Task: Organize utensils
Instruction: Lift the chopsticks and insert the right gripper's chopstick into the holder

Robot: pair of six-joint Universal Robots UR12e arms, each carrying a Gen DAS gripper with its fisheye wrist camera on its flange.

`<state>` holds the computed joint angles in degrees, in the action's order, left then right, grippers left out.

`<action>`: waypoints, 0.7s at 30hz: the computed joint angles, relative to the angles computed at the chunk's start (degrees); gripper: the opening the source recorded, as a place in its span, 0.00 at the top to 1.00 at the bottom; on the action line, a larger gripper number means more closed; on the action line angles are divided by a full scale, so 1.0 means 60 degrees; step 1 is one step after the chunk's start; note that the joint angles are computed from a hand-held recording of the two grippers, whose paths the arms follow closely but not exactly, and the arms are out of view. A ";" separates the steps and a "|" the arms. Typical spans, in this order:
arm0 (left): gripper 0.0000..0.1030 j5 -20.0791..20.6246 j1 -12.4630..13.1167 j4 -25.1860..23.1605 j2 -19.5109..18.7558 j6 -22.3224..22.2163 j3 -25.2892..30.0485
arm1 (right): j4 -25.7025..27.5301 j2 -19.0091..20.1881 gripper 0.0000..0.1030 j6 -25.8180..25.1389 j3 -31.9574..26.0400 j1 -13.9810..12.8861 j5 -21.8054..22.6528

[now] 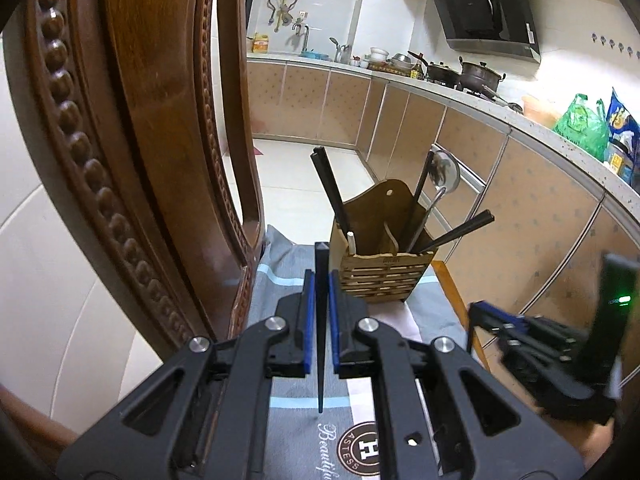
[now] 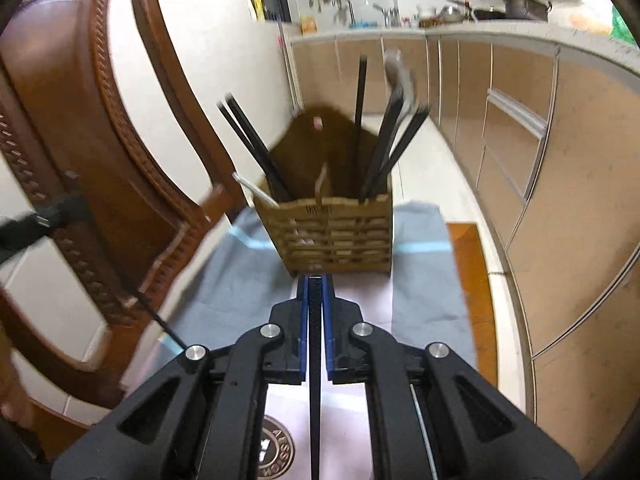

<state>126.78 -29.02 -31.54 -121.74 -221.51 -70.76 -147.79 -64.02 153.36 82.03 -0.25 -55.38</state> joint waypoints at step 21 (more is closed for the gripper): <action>0.94 -0.0148 0.0011 0.0048 0.0084 -0.0042 -0.0096 | -0.2196 -0.0278 0.93 0.1765 -0.0917 -0.0044 0.1089</action>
<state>125.89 -28.95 -31.26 -121.23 -221.76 -71.34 -160.96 -65.69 163.95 76.53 -0.52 -48.85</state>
